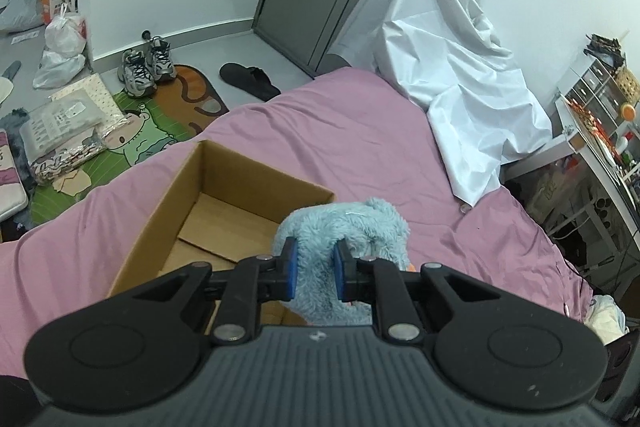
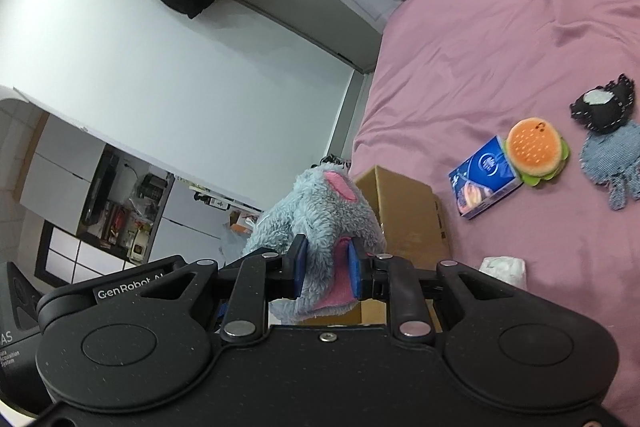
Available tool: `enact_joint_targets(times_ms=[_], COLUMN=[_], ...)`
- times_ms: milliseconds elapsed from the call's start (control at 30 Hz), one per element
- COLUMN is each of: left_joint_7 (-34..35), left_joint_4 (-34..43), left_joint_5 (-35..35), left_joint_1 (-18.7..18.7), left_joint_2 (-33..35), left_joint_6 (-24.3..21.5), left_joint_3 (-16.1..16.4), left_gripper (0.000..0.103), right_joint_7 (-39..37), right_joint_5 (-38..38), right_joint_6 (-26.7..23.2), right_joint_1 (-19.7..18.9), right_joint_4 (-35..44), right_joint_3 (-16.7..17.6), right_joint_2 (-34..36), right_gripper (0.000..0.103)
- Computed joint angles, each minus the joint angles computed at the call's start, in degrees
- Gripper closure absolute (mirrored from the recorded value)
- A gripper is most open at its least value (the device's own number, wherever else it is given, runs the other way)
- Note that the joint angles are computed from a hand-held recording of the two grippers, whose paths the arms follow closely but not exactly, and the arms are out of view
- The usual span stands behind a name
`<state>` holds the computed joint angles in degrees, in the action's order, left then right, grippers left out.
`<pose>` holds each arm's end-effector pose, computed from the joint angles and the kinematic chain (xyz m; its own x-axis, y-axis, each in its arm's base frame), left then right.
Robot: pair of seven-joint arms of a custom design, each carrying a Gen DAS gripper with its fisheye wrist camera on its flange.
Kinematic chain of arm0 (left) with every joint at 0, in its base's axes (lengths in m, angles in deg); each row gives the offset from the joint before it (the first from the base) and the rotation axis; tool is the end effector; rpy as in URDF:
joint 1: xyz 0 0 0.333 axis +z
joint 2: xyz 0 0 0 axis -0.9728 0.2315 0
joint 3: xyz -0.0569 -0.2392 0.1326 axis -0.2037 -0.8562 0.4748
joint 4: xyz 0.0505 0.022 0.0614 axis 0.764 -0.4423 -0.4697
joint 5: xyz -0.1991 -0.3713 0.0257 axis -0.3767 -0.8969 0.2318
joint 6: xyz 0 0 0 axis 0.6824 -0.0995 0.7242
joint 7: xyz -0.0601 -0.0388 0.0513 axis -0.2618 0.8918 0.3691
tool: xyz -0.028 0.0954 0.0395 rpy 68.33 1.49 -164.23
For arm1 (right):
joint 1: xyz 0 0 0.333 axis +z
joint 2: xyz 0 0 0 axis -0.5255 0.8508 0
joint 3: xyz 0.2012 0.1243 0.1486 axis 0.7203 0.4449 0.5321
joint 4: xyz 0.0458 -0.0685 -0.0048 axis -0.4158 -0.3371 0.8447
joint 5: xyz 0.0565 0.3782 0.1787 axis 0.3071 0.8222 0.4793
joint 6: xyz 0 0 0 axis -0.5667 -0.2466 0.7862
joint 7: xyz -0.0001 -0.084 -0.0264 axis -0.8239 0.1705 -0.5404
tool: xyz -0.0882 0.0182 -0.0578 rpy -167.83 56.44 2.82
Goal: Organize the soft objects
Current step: 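Carry the grey plush mouse with both grippers over the cardboard box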
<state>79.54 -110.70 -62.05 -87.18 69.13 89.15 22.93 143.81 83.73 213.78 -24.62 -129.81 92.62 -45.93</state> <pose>0.6377 -0.2247 0.5786 0.2666 -0.9023 0.3389 -0.6997 -0.4230 -0.5757 0.6727 0.1455 0.4906 0.0874 -0.5548 -0.8274 -0.8111 0.4426 -0.3825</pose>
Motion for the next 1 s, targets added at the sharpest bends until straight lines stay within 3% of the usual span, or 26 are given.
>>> enact_joint_targets(times_ms=[433, 500, 567, 767, 1000], left_joint_7=[3.8, 4.9, 6.0, 7.5, 6.8], left_joint_4=[-6.5, -6.8, -6.8, -6.5, -4.6], left_joint_5=[-7.2, -8.5, -10.3, -12.9, -11.0], left_joint_1=[3.4, 3.8, 4.2, 4.9, 5.5], left_joint_2=[-2.8, -2.5, -2.1, -0.6, 1.5], left_joint_6=[3.7, 3.7, 3.7, 4.1, 3.8], left_joint_3=[0.7, 0.7, 0.7, 1.0, 1.9], left_gripper=[0.091, 0.093, 0.094, 0.096, 0.095], right_joint_7=[2.4, 2.9, 3.2, 6.3, 9.6], right_joint_5=[-4.9, -6.3, -6.8, -10.0, -14.3], right_joint_6=[0.2, -0.1, 0.7, 0.8, 1.8], right_joint_1=[1.4, 1.5, 1.6, 1.8, 2.1], right_joint_4=[2.6, 3.1, 3.0, 4.3, 4.0], right_joint_3=[1.4, 1.5, 1.8, 2.3, 2.4], right_joint_2=[2.8, 3.3, 3.4, 4.9, 5.1], right_gripper=[0.074, 0.063, 0.060, 0.059, 0.058])
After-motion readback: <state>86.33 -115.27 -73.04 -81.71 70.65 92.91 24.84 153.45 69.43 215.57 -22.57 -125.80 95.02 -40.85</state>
